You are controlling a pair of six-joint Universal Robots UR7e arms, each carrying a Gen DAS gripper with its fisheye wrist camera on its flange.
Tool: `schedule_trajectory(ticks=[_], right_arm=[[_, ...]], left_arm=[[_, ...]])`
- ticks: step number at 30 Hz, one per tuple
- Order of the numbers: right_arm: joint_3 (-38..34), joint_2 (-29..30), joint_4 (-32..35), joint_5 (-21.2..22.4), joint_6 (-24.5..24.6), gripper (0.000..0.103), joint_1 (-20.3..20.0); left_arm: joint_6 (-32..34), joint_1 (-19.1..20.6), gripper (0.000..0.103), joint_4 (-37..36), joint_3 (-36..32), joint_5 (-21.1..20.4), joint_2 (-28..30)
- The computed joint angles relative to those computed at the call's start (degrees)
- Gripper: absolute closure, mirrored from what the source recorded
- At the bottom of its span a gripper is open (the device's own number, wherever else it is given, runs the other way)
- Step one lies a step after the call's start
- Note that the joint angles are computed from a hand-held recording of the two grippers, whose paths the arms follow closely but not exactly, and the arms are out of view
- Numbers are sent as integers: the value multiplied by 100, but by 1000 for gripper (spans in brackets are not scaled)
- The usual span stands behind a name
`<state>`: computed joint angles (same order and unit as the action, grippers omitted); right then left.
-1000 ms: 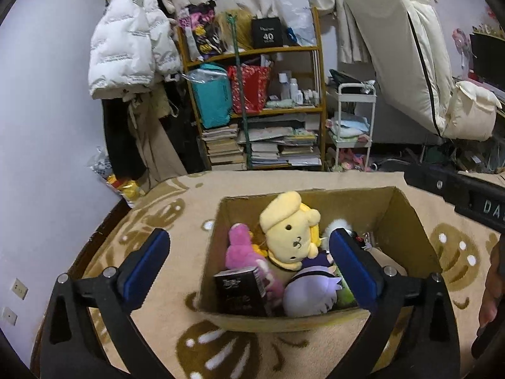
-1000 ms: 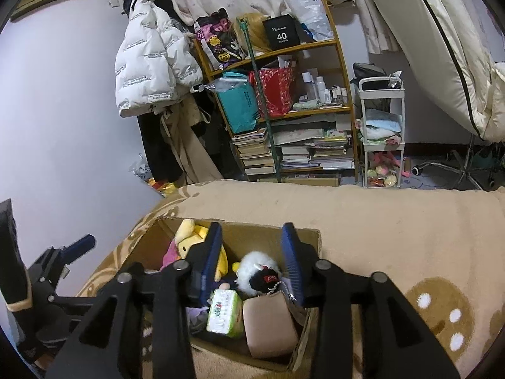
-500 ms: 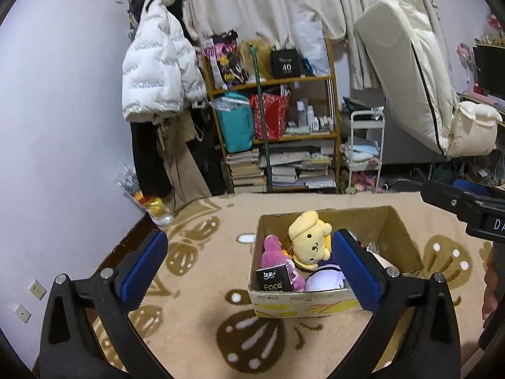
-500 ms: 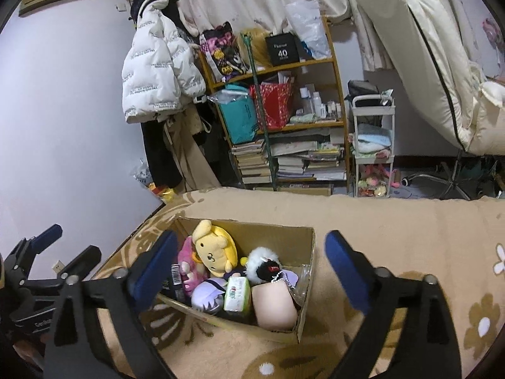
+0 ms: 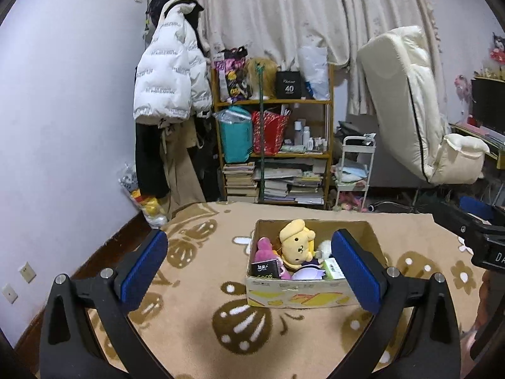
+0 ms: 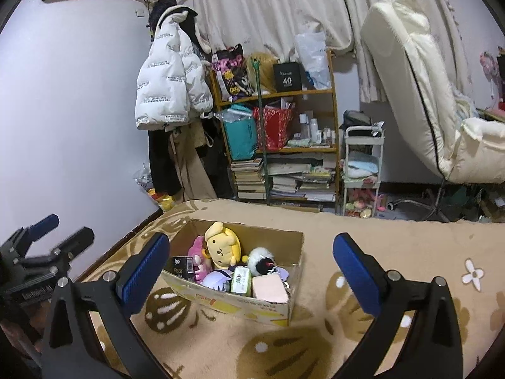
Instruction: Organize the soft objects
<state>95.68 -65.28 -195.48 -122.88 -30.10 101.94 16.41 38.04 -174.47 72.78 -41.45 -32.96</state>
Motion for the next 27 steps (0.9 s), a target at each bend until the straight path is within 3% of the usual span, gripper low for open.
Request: schedule_trajectory(ticks=[4,7,13,23,27], right_arm=[[315,-75,-727,-45,-395,0,80],[408,-117,-831,-68,-487,0,118],[603,-38,-1419,72,-824,0,53],[762,-62,-1106,247,-504,0,-243],[752,-27,-1080,87,-421,0,-312]], left_arm=[[212,-97,1,-393,315,238,-130],[268,-148,1,-636,588,429,-227],[227,-124,1,-900,966,446,-373],[145,44,1,-868,1028,287,-295],[130,82,1,-774,943,335,-196]])
